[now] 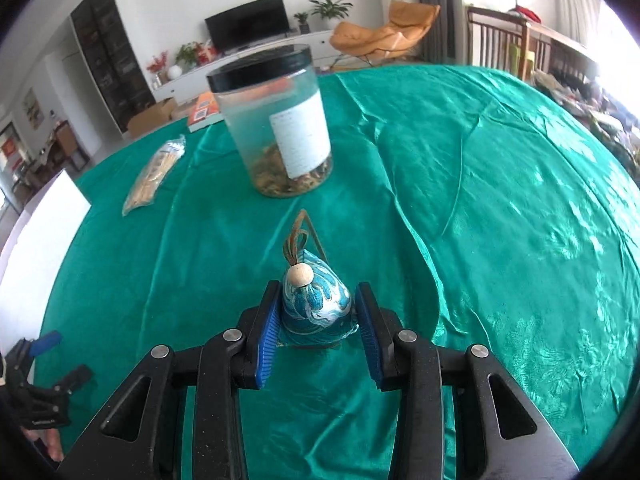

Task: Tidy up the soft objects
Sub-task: 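Grasp blue-white bell ornament with right tool while left tool grasps bag of sticks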

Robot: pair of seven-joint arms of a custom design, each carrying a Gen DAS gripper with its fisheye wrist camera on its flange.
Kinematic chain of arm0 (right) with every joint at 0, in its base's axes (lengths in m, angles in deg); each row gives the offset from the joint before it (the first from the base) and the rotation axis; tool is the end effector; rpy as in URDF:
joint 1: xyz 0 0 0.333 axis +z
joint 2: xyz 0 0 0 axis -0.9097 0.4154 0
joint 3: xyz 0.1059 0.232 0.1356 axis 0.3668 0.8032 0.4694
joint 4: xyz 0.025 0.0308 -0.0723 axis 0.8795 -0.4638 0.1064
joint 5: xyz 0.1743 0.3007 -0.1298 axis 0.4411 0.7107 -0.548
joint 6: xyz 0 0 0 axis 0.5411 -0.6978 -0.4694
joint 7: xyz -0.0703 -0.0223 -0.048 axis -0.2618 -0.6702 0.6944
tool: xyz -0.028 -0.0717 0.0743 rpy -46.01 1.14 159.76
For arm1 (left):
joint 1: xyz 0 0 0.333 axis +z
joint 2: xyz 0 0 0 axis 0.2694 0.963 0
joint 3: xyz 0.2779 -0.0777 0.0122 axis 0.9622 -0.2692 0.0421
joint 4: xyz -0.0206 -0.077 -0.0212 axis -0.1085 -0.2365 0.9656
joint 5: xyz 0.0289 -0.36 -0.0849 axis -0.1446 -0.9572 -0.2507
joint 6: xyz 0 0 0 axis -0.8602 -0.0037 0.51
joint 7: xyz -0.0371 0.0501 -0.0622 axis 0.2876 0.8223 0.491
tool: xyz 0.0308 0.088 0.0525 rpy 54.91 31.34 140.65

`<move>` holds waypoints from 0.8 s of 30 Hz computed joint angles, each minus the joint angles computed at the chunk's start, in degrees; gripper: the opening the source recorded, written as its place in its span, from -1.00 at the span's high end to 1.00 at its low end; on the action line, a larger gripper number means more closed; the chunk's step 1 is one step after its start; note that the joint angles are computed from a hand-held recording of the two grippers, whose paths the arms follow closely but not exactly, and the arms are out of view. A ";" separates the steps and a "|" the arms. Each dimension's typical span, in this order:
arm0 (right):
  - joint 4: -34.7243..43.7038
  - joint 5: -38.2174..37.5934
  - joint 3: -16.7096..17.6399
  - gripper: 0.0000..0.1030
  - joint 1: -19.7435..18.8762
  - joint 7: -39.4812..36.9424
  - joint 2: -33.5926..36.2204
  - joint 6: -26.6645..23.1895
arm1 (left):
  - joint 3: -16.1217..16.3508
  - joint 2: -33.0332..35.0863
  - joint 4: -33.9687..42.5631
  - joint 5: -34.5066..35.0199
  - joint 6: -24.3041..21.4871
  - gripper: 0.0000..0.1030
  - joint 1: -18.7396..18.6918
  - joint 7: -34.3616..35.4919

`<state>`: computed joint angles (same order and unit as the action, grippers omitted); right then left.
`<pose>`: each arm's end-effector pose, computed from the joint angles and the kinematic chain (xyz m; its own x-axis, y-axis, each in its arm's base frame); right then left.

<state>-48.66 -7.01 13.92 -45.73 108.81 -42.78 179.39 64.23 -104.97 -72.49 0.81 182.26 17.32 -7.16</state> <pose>0.5821 0.2490 0.3703 0.4545 -0.8684 -0.1981 -0.7485 -0.2518 -0.6135 0.3884 -0.1060 0.3360 0.3355 -0.9420 0.0100 -0.7671 -0.2794 -0.5774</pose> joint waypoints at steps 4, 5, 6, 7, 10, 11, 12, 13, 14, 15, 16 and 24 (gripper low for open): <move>-0.64 2.48 1.35 0.24 -1.07 -2.26 -0.86 0.62 | 4.08 3.50 4.10 -8.38 0.10 -1.00 -2.65 11.37; -0.87 3.16 1.63 0.24 -1.29 -3.04 -1.20 0.74 | 4.44 4.88 6.51 -9.59 0.10 -1.00 -2.31 13.26; -0.97 3.79 1.84 0.24 -1.46 -3.75 -1.40 0.75 | 4.60 6.58 9.30 -10.20 0.33 -1.00 -1.71 14.53; -0.82 4.23 1.90 0.24 -1.43 -4.07 -1.29 0.78 | 5.39 8.81 12.58 -12.27 0.77 -1.00 -1.61 17.51; -0.13 5.91 2.21 0.24 -1.86 -5.17 -0.83 -0.33 | 7.21 18.78 25.37 -26.07 -1.99 -1.00 -1.96 33.75; -0.05 6.19 2.15 0.24 -1.82 -5.26 -0.76 -0.64 | 7.03 22.37 30.09 -27.72 -4.13 -1.00 -1.21 35.90; 0.11 6.26 1.99 0.24 -1.70 -5.18 -0.64 -0.82 | 6.99 25.76 34.47 -28.29 -6.14 -1.00 -0.53 36.55; 0.25 6.30 1.83 0.24 -1.60 -5.06 -0.55 -0.90 | 6.90 28.97 38.52 -29.39 -7.78 -1.00 0.20 37.15; 0.47 6.42 1.74 0.24 -1.59 -4.97 -0.44 -1.05 | 6.46 31.76 41.86 -31.44 -8.73 -1.00 1.20 38.26; 0.70 6.74 1.73 0.24 -1.73 -4.97 -0.32 -1.27 | 5.85 34.34 44.89 -33.62 -9.63 -1.00 2.20 39.39; 0.94 6.99 1.70 0.24 -1.83 -4.86 -0.19 -1.58 | 5.72 36.52 47.47 -34.58 -10.37 -1.00 2.69 39.41; 3.41 8.99 1.54 0.24 -2.75 -3.81 1.24 -3.81 | 10.33 41.27 52.84 -23.03 -10.87 0.26 -1.22 27.94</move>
